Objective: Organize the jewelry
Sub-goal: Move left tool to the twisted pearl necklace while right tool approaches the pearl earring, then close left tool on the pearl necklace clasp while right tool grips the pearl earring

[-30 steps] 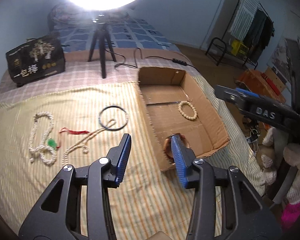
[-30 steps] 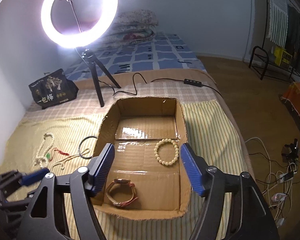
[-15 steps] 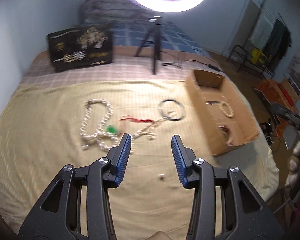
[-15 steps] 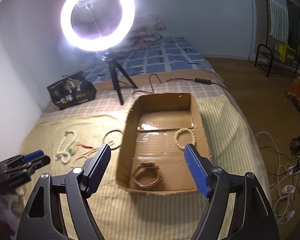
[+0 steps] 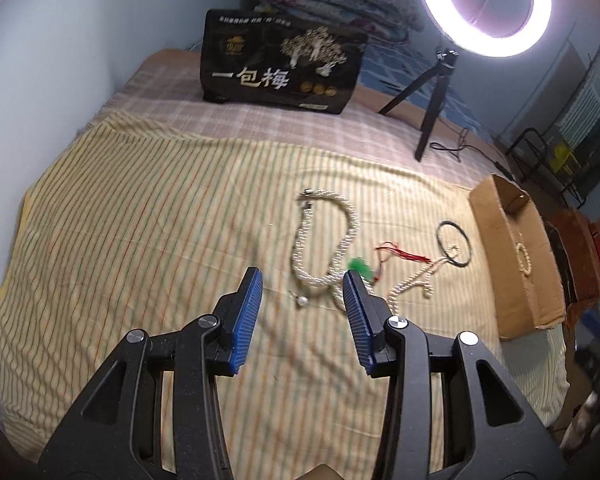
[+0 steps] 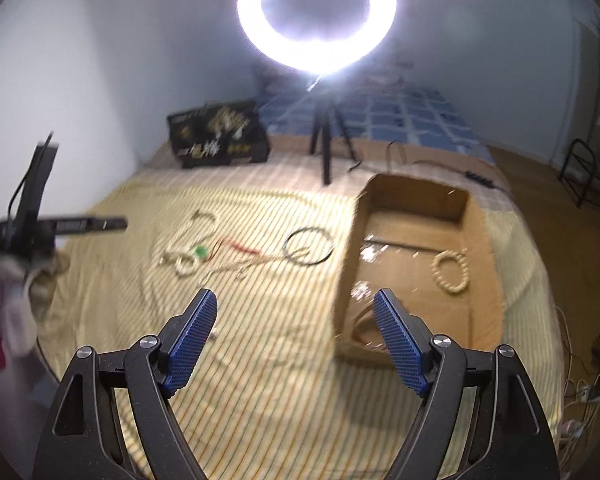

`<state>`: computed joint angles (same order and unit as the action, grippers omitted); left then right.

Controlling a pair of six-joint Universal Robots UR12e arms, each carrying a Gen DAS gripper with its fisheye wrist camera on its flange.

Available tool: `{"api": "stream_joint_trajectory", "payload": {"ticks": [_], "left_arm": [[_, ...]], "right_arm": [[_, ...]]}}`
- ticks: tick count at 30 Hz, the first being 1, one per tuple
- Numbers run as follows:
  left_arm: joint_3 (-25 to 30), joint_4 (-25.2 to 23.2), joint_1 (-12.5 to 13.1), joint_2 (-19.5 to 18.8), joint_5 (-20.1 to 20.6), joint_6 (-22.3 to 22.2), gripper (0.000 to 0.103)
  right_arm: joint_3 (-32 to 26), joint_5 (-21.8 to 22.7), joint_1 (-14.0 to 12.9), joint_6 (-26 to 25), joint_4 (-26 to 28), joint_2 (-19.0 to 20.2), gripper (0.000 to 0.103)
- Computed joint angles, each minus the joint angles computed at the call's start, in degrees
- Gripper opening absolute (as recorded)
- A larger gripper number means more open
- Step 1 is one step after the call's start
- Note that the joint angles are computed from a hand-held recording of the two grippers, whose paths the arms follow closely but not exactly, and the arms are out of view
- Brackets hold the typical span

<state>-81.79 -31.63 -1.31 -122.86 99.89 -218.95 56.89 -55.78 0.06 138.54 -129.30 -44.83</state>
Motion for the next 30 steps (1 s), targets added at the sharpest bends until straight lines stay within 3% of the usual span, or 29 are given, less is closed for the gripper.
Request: {"api": "stream_joint_trajectory", "payload": {"ticks": [7, 12, 30], "left_arm": [[2.3, -3.0, 1.8, -2.1, -4.0, -0.4, 0.042], [4.6, -5.5, 2.5, -4.4, -5.8, -1.3, 0.042], [10.5, -7.5, 1.2, -10.2, 4.1, 4.9, 0.042]], "right_arm": [[-0.7, -3.1, 1.5, -5.8, 8.0, 0.5, 0.080], [-1.0, -4.9, 2.3, -6.8, 10.4, 1.0, 0.080], [-1.8, -6.2, 3.5, -7.1, 11.7, 2.9, 0.080]]}}
